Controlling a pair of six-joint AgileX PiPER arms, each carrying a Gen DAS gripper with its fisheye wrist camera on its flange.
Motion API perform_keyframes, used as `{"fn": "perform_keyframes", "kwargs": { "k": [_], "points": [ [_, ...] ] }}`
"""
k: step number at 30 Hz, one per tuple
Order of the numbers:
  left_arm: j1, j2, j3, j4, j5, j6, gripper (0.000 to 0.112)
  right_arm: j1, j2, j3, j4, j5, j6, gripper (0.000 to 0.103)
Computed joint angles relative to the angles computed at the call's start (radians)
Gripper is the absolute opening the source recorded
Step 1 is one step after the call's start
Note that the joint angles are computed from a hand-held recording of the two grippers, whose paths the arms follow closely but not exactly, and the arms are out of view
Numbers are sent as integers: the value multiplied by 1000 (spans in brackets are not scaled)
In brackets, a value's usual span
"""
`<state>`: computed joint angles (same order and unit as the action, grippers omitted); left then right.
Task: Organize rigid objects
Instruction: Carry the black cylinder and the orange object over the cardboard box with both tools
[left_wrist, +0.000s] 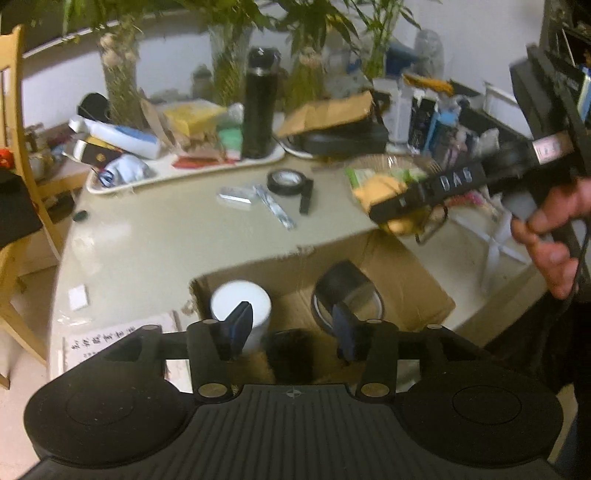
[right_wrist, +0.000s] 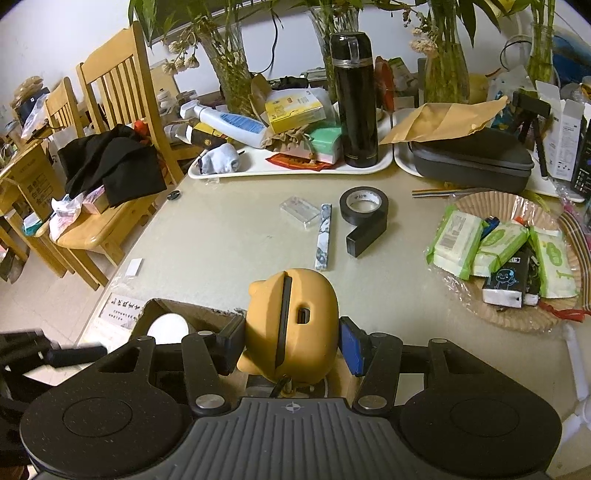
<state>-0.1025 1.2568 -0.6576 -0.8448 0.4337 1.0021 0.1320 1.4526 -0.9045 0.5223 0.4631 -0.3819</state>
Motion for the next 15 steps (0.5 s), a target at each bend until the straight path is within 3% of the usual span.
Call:
{"fn": "perform_keyframes", "kwargs": {
  "k": [5, 15],
  "points": [
    [-20, 10, -7, 91, -85, -166, 48, 6, -15, 23, -9, 3, 6, 57],
    [-17, 17, -21, 164, -99, -282, 48, 34, -51, 70, -40, 31, 33, 57]
  ]
}}
